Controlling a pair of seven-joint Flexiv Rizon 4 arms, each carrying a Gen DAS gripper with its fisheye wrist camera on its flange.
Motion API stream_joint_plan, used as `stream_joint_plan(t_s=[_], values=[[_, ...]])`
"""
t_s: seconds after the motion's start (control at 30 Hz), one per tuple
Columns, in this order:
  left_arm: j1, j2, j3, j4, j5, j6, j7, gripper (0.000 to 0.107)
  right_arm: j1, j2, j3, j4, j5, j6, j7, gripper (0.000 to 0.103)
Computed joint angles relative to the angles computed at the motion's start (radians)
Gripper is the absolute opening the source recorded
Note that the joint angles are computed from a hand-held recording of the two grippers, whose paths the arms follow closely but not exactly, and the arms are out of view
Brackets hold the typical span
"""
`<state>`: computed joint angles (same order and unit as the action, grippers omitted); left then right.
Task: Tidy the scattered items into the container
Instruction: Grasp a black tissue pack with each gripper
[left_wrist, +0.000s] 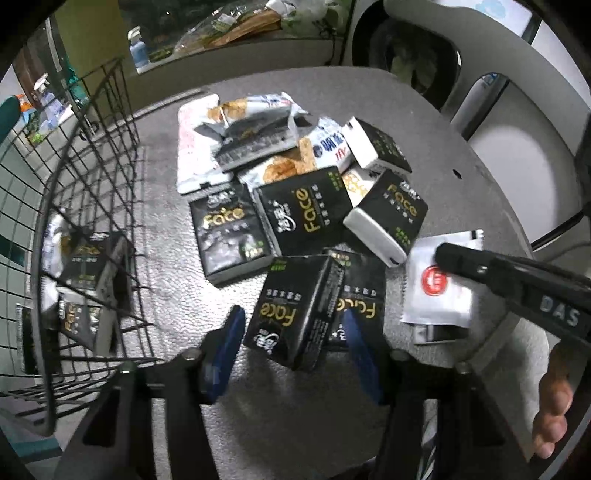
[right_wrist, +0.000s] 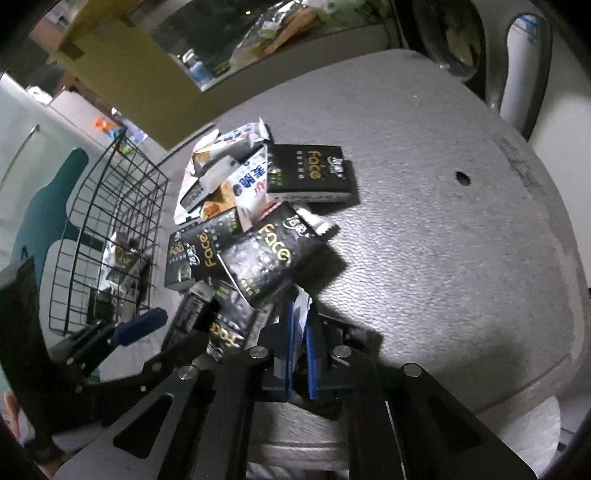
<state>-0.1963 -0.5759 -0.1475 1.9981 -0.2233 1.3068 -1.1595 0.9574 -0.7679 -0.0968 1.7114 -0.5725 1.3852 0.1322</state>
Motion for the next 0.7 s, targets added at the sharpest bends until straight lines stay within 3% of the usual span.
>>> stream_joint_plan(t_s=[0.13, 0.23, 0.53, 0.7], values=[[-0.019, -0.007, 0.024, -0.024, 0.022, -0.023, -0.015, 0.034, 0.028, 0.025, -0.041, 0.051, -0.015, 0.039, 0.023, 0.007], [-0.017, -0.003, 0.026, -0.031, 0.023, -0.032, -0.021, 0.02, 0.044, 0.041, -0.06, 0.072, -0.028, 0.042, 0.029, 0.007], [0.072, 0.084, -0.093, 0.052, -0.112, -0.008, 0.078, 0.019, 0.073, 0.111, -0.092, 0.099, -0.142, -0.012, 0.083, 0.006], [0.146, 0.184, -0.199, 0.125, -0.268, 0.035, 0.193, 0.019, 0.066, 0.151, -0.093, 0.094, -0.241, -0.021, 0.137, 0.006]])
